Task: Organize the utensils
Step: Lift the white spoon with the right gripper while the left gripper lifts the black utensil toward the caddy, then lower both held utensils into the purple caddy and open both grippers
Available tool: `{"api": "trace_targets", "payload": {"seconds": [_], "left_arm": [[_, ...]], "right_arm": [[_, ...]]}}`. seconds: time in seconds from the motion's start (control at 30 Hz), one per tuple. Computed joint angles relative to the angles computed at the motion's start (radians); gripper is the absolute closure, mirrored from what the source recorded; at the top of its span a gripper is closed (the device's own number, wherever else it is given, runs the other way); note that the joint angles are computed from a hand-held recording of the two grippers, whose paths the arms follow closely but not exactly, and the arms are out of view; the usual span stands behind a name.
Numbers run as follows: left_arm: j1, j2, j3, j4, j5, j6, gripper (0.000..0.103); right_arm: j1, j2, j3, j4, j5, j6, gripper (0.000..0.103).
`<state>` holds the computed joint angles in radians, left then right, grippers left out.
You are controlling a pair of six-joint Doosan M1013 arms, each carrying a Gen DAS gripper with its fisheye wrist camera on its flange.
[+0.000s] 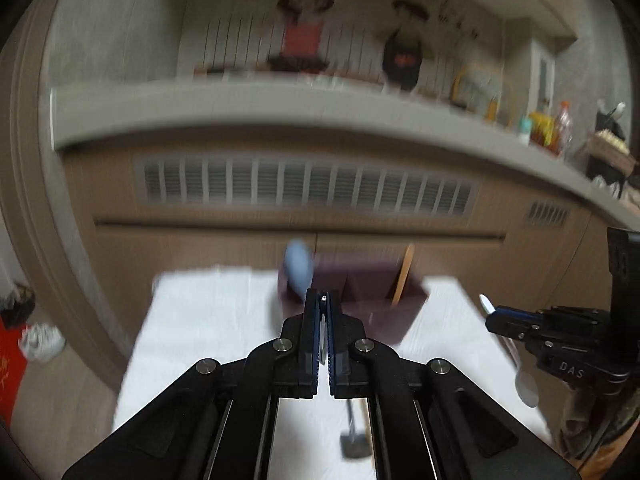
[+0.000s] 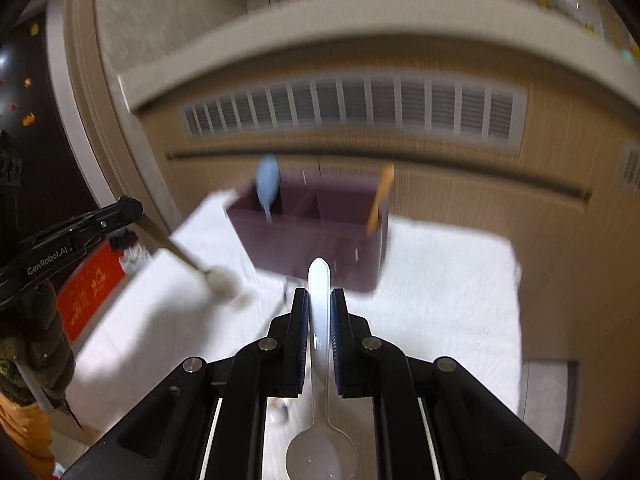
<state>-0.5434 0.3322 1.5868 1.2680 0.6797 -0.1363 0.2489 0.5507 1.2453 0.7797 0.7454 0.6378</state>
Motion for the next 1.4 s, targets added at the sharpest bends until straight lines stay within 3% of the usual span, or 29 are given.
{"api": "trace_targets", "payload": {"seconds": [0.23,0.4,0.63,0.9,0.97,1.13,1.27,1.4], "left_arm": [[0.003,-0.012,-0.079,0.131,0.024,0.025,0.100],[0.022,-0.002,-0.136,0.179,-0.005,0.043,0.100],[0.065,0.042,-0.174,0.103,-0.086,0.125,0.100],[0.130,0.090,-0.163,-0.013,-0.189,0.131,0.100],[0.142,0.102,-0.169,-0.034,-0.199,0.133,0.100],[0.168,0.137,-0.190,-0.131,-0.224,0.199,0.100],[0.179,0.164,-0.204,-0.257,-0.236,0.306,0.100],[0.184,0.187,-0.212,-0.375,-0.234,0.397,0.099]], "right_arm": [[0.003,-0.016,-0.080,0.138,-0.053,-0.094,0.093],[0.018,0.001,-0.143,0.333,-0.172,-0.253,0.093],[0.032,0.077,-0.214,0.522,-0.223,-0.400,0.093],[0.065,0.143,-0.210,0.576,-0.327,-0.502,0.093],[0.075,0.168,-0.227,0.559,-0.351,-0.500,0.093],[0.084,0.229,-0.294,0.401,-0.343,-0.329,0.093],[0.078,0.259,-0.321,0.279,-0.288,-0.194,0.093],[0.064,0.290,-0.358,0.157,-0.182,-0.054,0.093]]}}
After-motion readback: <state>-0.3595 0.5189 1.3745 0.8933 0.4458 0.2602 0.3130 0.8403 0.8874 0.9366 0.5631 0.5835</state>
